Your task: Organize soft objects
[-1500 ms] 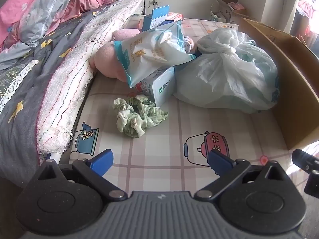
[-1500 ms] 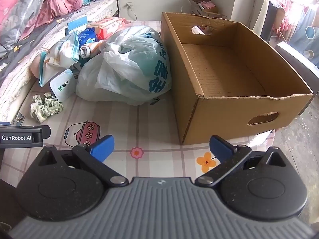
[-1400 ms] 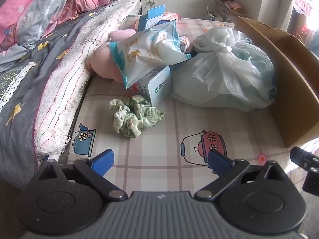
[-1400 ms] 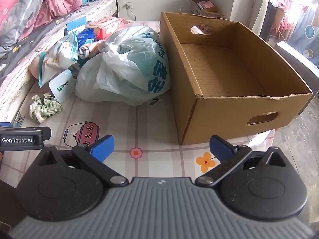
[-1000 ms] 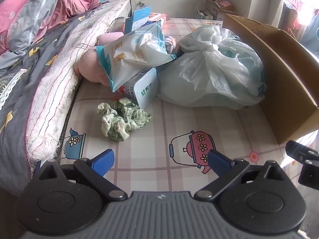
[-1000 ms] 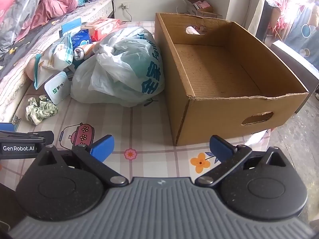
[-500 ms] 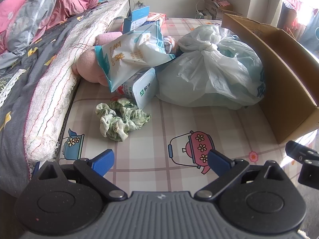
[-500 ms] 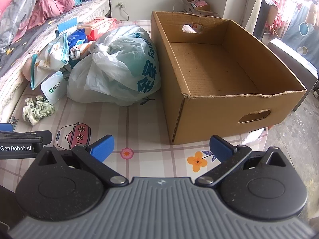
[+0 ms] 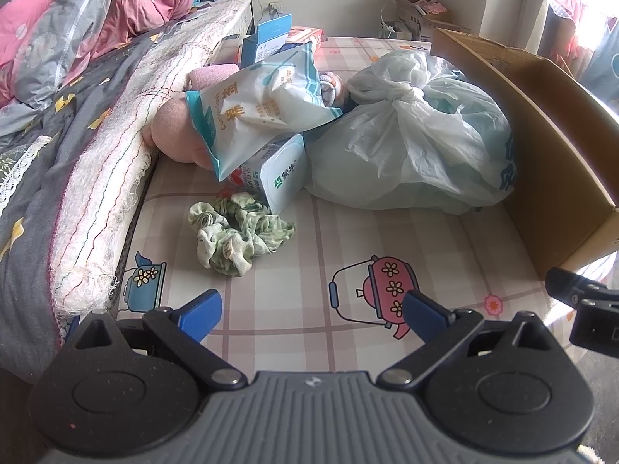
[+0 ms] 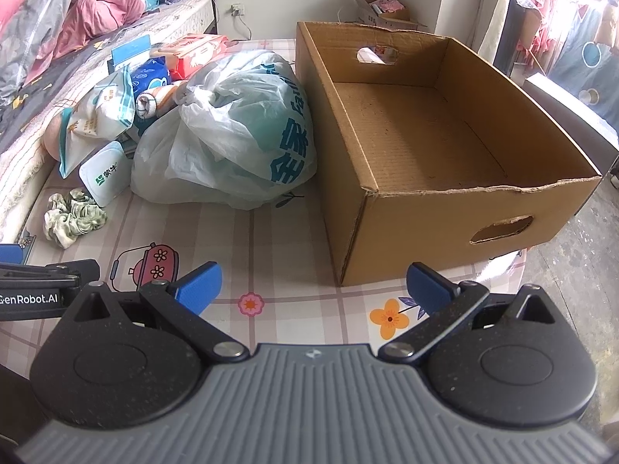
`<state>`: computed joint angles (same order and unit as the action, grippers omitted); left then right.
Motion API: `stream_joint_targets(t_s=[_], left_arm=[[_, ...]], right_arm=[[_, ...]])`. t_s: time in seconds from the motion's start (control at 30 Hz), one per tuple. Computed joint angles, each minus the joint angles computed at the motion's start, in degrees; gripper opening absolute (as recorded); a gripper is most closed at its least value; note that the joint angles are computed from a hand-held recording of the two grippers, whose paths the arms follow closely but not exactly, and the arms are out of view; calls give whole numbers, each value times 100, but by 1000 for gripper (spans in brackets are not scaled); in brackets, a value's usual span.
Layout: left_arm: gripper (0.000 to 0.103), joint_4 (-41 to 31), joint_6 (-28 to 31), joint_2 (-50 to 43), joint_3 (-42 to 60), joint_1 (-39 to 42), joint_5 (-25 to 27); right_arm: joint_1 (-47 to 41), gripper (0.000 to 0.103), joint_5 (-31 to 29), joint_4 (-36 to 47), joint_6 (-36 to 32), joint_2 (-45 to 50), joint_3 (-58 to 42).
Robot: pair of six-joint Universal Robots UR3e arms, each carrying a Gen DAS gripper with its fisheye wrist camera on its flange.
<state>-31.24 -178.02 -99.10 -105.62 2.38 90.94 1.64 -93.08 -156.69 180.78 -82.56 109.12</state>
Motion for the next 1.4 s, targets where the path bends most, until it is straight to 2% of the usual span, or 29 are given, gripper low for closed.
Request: stream_joint_targets(t_s=[1.4], left_arm=[[100, 11, 37, 58, -109, 115, -68]], right_arm=[[56, 102, 57, 72, 11, 145, -140]])
